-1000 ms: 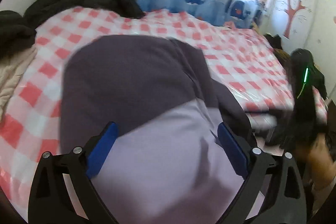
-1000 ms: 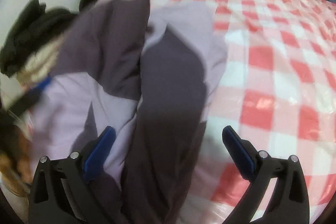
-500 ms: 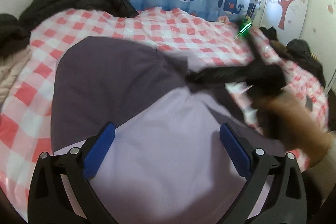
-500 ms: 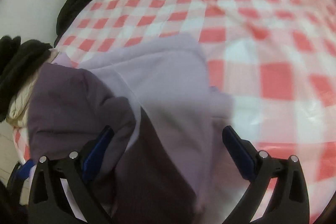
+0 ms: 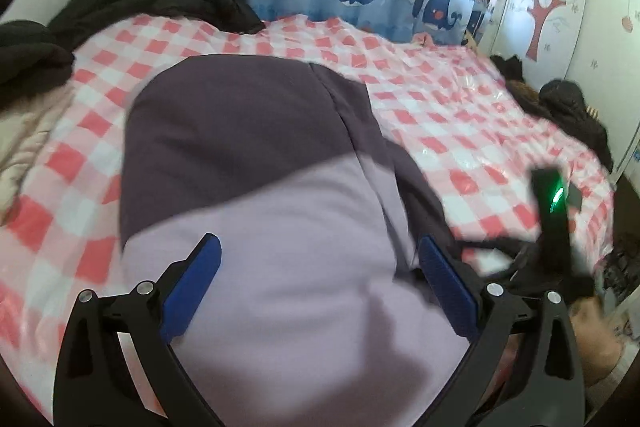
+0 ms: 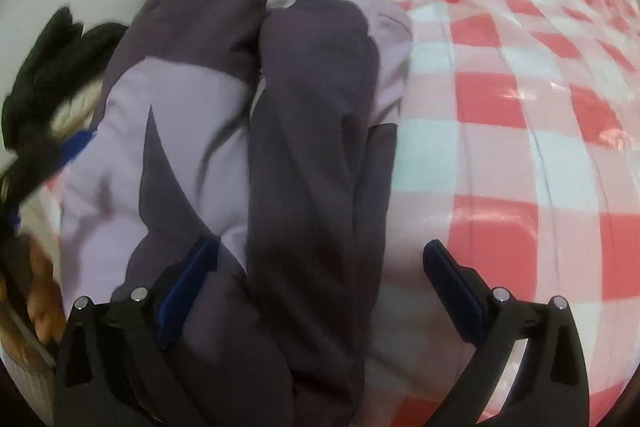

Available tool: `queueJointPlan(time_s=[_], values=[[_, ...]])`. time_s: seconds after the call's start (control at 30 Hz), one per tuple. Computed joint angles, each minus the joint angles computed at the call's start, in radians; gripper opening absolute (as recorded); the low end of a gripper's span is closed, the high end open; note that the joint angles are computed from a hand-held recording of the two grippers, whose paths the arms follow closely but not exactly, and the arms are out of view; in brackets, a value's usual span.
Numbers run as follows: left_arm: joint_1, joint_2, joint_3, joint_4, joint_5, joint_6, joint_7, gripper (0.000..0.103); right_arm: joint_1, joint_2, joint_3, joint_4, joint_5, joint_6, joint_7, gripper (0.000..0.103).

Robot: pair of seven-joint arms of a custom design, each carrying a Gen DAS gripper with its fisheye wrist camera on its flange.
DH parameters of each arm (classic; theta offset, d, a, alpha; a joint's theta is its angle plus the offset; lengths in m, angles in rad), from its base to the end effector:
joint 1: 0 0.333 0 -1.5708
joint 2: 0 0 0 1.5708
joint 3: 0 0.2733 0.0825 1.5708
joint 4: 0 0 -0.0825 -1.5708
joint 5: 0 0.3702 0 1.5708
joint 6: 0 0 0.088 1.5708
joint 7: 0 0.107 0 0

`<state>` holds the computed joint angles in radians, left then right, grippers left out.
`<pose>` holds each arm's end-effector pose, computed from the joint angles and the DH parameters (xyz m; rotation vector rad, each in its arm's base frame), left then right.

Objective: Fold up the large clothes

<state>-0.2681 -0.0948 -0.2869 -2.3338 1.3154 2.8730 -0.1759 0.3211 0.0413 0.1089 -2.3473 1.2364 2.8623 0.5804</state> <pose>0.4013 -0.3137 0.3776 -1.7474 1.7652 -0.9487 0.4827 0.1642 0.3085 -1.9519 1.4614 -0.0704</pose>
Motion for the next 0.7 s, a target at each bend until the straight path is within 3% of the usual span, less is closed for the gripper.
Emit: queueJointPlan(time_s=[0.07,0.13,0.17,0.2,0.27,0.3,0.33,0.47,0.5,0.57,0.63,0.7], values=[[-0.018,-0.011,-0.015,-0.018,-0.048,-0.065,0.043,0.095,0.03,-0.072,0.018,-0.054,-0.019,0.108,-0.01,0.097],[-0.027,0.0,-0.023,-0.019,-0.052,-0.099,0.056,0.095,0.07,-0.09,0.028,-0.063,0.113,0.216,-0.158,0.098],[-0.035,0.016,-0.03,-0.009,-0.057,-0.13,0.071,0.095,0.079,-0.065,0.025,-0.048,0.128,0.229,-0.181,0.097],[-0.047,0.031,-0.037,0.005,-0.062,-0.172,0.087,0.095,0.078,-0.035,0.02,-0.035,0.105,0.212,-0.157,0.098],[-0.072,0.045,-0.045,0.025,-0.085,-0.246,0.117,0.095,0.04,-0.01,-0.006,-0.015,0.036,0.077,-0.032,0.098],[-0.078,0.037,-0.041,0.02,-0.096,-0.245,0.112,0.095,0.035,-0.034,-0.008,-0.033,0.025,0.068,-0.012,0.098],[-0.08,0.019,-0.034,0.007,-0.107,-0.226,0.094,0.095,0.03,-0.08,0.015,-0.071,0.033,0.114,-0.012,0.097],[-0.073,-0.008,-0.028,-0.023,-0.103,-0.185,0.061,0.095,0.119,-0.213,0.01,-0.154,0.354,0.239,-0.295,0.097],[-0.074,-0.005,-0.03,-0.022,-0.107,-0.188,0.071,0.095,0.124,-0.194,0.021,-0.148,0.346,0.263,-0.292,0.097],[-0.086,-0.001,-0.04,-0.016,-0.139,-0.211,0.112,0.095,0.118,-0.099,0.019,-0.129,0.189,0.245,-0.164,0.097],[-0.096,-0.015,-0.044,-0.026,-0.172,-0.21,0.129,0.095,0.092,-0.06,-0.005,-0.097,0.171,0.156,-0.124,0.098],[-0.101,-0.042,-0.048,-0.049,-0.204,-0.199,0.116,0.095,0.089,-0.077,0.005,-0.111,0.157,0.169,-0.104,0.098]])
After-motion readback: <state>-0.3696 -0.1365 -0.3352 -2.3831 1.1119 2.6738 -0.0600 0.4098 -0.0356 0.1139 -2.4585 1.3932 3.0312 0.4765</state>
